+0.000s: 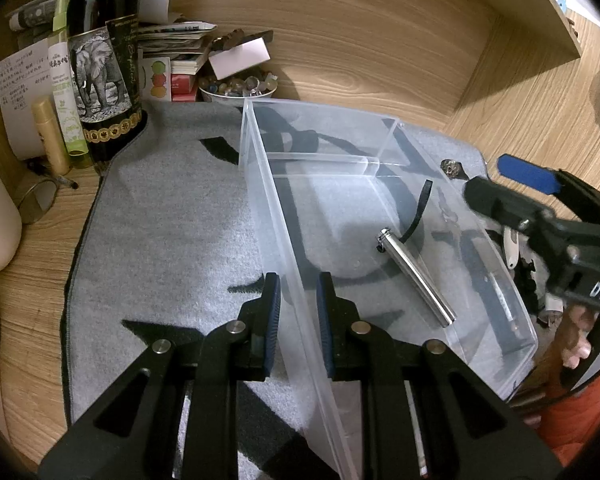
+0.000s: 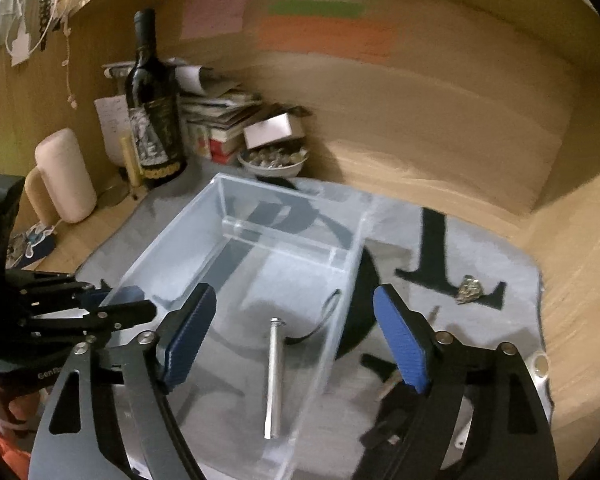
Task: Organize rigid objects
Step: 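Carry the silver cylinder into the clear box and open the right gripper, then move the right gripper to the white handheld device and grasp it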
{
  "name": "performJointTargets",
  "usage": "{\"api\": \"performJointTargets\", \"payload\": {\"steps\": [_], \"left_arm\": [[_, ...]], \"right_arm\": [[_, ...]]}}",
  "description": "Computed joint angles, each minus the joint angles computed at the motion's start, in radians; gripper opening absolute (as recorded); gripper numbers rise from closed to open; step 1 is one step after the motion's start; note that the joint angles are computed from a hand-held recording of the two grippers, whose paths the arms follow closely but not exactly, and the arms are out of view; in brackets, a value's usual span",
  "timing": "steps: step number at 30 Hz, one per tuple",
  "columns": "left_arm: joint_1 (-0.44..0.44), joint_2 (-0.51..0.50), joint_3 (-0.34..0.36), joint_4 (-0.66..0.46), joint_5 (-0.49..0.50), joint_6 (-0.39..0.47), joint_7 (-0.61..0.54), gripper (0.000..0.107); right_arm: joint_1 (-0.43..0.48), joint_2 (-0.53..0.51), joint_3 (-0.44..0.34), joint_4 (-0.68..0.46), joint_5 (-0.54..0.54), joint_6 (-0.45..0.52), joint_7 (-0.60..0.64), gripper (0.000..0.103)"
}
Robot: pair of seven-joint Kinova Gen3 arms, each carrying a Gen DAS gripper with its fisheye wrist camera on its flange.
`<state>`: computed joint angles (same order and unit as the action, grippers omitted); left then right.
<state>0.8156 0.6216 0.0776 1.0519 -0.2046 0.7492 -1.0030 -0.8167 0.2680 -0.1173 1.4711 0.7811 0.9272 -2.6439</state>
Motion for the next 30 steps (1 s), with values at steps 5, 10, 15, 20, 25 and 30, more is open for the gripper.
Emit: {"api": "performJointTargets", "payload": {"steps": [5,10,15,20,25,30], "left_arm": [[-0.001,0.0,0.0,0.001,0.001,-0.001,-0.003,0.017],[-0.002,-0.001,0.0,0.001,0.001,0.0,-0.004,0.017],[0.0,0.0,-0.001,0.0,0.0,0.001,0.0,0.017],[0.002,0.0,-0.002,0.002,-0.002,0.0,0.0,0.017],[0.0,0.0,-0.001,0.002,-0.001,-0.001,0.001,0.017],[0.002,0.002,-0.002,-0.001,-0.003,0.002,0.002,0.017]], "right_arm": [[-0.012,-0.027,0.007,0.029,0.053,0.057,-0.087,0.08],[0.008,-0.058,-0.006,0.066,0.086,0.127,-0.172,0.081],[0.043,-0.076,-0.018,0.098,0.083,0.217,-0.249,0.081],[0.09,-0.107,-0.028,0.145,0.068,0.262,-0.349,0.081],[0.148,-0.109,-0.034,0.165,0.016,0.281,-0.36,0.081],[0.198,-0.082,-0.018,0.164,-0.058,0.285,-0.321,0.081]]}}
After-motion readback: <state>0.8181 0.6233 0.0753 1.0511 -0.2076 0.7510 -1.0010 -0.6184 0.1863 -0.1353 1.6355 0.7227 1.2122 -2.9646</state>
